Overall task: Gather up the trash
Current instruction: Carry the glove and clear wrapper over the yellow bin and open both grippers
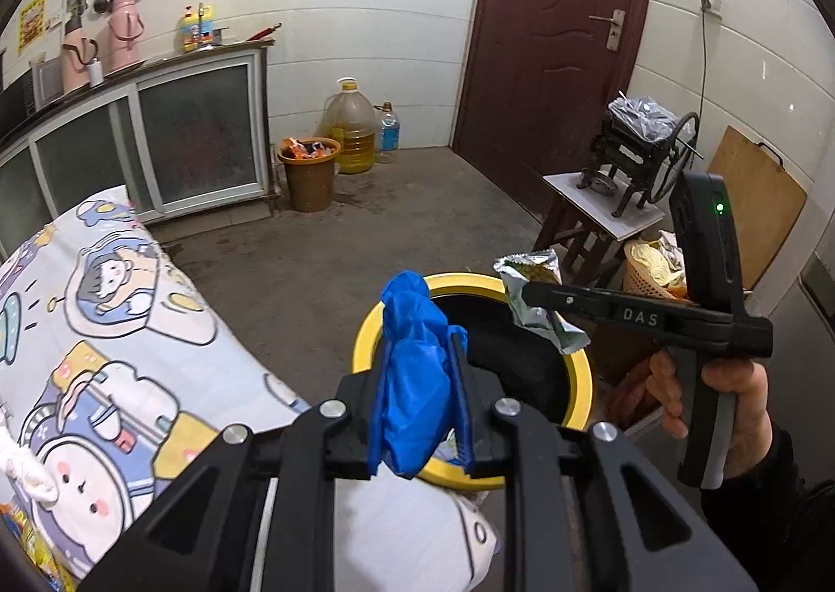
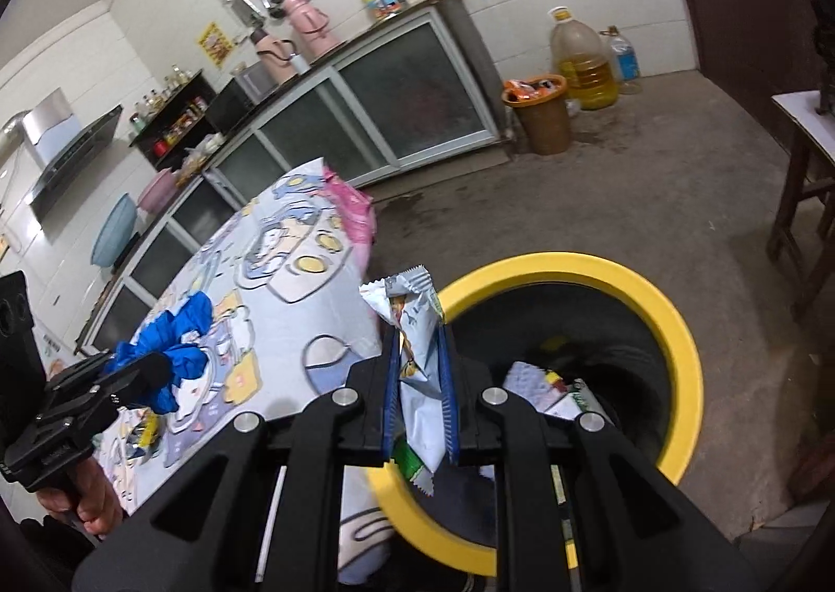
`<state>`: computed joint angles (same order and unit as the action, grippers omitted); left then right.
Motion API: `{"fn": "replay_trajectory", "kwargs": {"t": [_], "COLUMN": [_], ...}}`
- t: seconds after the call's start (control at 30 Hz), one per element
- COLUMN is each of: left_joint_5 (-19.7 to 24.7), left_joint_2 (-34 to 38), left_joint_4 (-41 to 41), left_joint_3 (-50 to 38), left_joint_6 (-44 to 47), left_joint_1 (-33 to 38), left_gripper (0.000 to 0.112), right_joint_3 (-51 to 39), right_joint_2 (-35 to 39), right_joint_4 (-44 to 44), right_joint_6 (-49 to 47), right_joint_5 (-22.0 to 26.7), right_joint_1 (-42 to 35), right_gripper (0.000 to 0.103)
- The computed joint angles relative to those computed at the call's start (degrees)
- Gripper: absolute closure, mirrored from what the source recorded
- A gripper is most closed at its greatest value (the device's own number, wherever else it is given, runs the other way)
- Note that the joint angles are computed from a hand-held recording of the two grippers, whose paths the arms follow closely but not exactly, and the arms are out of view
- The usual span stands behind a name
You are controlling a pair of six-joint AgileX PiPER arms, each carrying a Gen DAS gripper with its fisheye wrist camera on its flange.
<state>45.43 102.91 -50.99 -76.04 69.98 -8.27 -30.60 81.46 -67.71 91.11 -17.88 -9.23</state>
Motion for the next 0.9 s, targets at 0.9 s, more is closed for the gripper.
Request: {"fn": "replay_trajectory", "kwargs": {"t": [0.9], "left_joint_5": [-6.64], "left_joint_2": [7.43], "left_joint_4": [2.22], "left_joint_3": [-5.34], "left_joint_6": [-6.74], "left_joint_1": [-9.49], "left_gripper": [0.093], "right_joint_3": [1.11], "right_joint_2": [8.74], "right_joint_4": [5.77], "right_joint_6": [-8.27], "right_joint_5": [-2.97], "right_joint_1": [-7.25], "right_gripper": [0.088]}}
